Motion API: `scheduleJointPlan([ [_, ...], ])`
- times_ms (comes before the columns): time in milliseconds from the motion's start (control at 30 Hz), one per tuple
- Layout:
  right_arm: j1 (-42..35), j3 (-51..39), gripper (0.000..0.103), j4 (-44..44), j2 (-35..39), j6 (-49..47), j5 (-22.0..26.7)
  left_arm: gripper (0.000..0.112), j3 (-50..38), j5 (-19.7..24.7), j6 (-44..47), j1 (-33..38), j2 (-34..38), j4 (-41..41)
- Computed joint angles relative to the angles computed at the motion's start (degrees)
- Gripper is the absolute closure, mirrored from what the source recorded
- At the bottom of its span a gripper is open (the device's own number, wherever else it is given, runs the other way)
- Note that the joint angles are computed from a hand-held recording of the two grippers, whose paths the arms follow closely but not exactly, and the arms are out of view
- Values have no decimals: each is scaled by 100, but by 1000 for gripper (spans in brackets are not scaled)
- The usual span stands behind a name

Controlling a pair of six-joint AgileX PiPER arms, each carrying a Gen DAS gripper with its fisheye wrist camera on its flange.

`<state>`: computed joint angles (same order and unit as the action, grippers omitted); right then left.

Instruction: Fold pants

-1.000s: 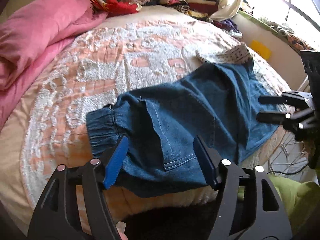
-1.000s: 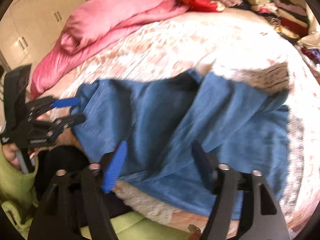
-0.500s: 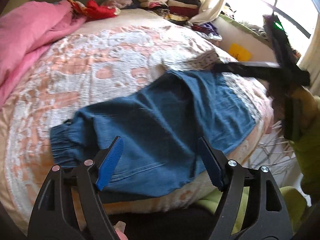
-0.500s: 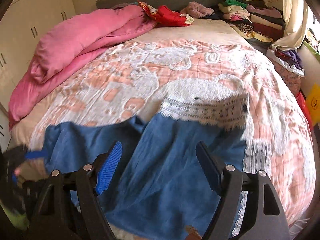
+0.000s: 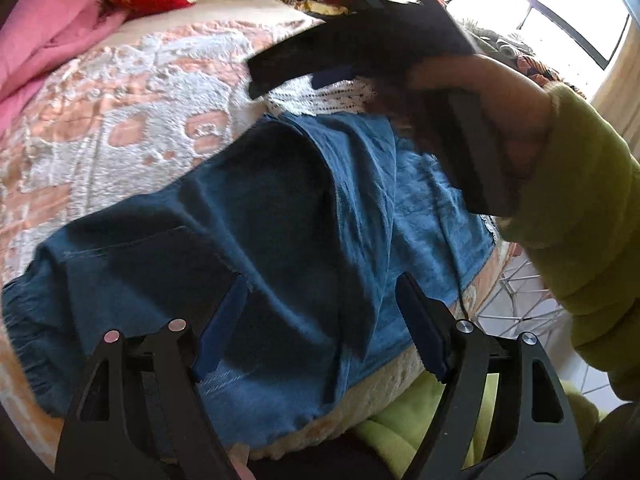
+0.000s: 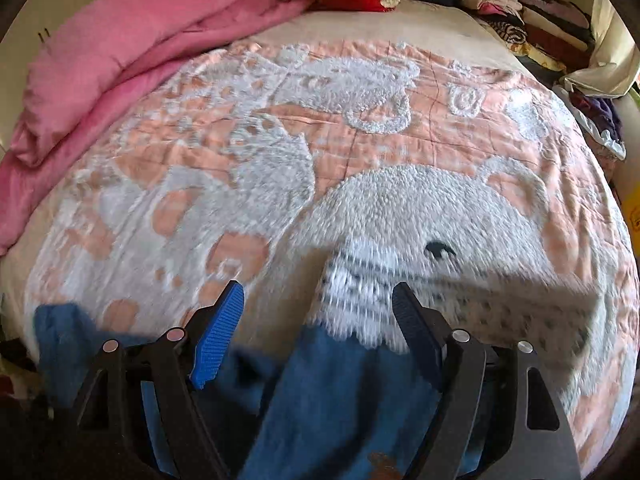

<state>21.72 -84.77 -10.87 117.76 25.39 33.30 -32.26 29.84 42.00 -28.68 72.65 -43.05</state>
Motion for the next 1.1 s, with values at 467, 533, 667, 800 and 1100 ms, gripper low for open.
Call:
scheduleJointPlan([
  [467, -591, 7, 91, 810, 243, -890, -505, 43, -329, -71, 358, -57, 629, -328],
  [533, -659, 417, 91, 925, -118, -997, -759, 43, -325, -75, 451, -44, 654, -415],
  [667, -936, 1370, 91, 1718, -1004, -1589, -1242, 43, -343, -128, 465, -122, 698, -482],
  [800, -1223, 2162, 91, 2565, -1885, -2231, -1486, 43, -347, -335, 236, -357, 712, -351],
  [1100, -1982, 3930, 91, 3793, -4013, -3272, -1555, 68, -431, -854, -959, -1256, 852, 721],
])
